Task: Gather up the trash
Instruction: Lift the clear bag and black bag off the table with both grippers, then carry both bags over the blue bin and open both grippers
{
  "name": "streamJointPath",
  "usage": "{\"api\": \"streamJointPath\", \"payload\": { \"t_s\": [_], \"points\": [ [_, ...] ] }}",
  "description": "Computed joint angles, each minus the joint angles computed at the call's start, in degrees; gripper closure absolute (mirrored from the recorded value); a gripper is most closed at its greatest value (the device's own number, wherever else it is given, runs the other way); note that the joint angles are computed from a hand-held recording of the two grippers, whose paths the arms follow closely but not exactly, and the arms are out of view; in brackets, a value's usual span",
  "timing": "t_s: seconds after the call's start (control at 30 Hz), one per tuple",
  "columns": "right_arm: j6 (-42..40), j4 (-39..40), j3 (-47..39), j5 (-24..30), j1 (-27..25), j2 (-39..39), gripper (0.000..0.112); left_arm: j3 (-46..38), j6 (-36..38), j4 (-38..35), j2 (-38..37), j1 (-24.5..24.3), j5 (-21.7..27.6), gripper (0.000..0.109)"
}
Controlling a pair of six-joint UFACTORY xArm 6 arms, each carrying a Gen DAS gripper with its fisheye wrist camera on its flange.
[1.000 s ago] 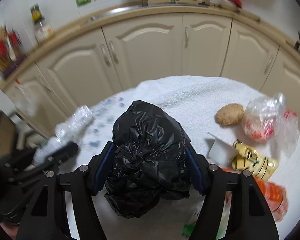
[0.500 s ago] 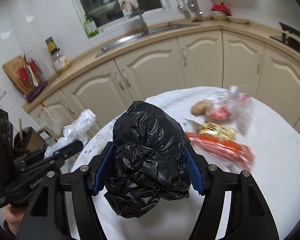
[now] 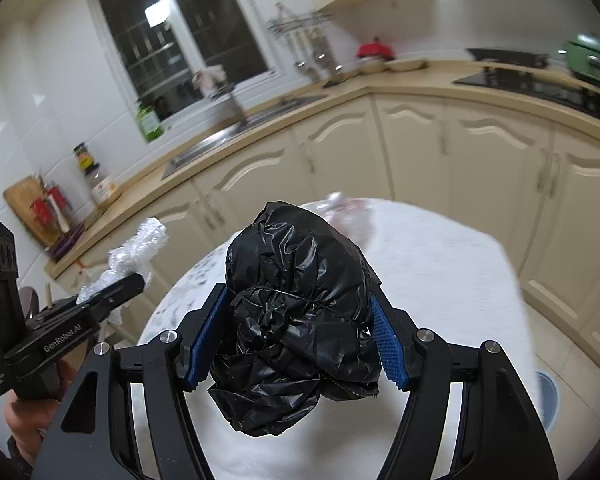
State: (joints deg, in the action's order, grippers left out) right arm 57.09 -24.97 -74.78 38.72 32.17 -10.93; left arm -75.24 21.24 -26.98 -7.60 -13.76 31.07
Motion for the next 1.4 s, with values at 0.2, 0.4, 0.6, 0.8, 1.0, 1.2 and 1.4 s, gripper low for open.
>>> {"api": "streamJointPath", "payload": {
  "t_s": [0.2, 0.4, 0.6, 0.8, 1.0, 1.2, 1.4],
  "points": [
    [5.0, -3.7, 7.6, 1.5, -1.3, -9.2, 0.044, 7.5, 0.4, 0.2, -7.8, -4.4, -1.0, 0.092],
    [7.4, -5.5, 13.0, 3.6, -3.0, -16.4, 0.044, 10.3, -2.1, 2.8, -11.4, -10.8, -1.7, 0.092],
    [9.2, -7.1, 17.8, 6.3, -5.1, -23.9, 0.044, 7.3, -1.0, 2.1, -8.9, -16.3, 0.0, 0.092],
    [10.8, -8.9, 23.4, 13.2, -8.6, -34.7, 0.044, 1.2, 0.0, 1.1, -3.8, -20.8, 2.8, 0.092],
    [10.6, -8.1, 29.4, 21.6, -15.0, -45.9, 0.044, -7.3, 0.5, 0.6, 4.0, -24.9, 6.8, 0.092],
    [4.2, -0.2, 36.2, 23.1, -27.1, -53.4, 0.044, -18.7, -0.9, 2.3, 14.5, -29.0, 12.7, 0.092],
    [-5.4, 8.8, 42.4, 20.7, -38.8, -56.8, 0.044, -38.0, -6.3, 7.6, 29.8, -33.1, 21.7, 0.092]
  ]
}}
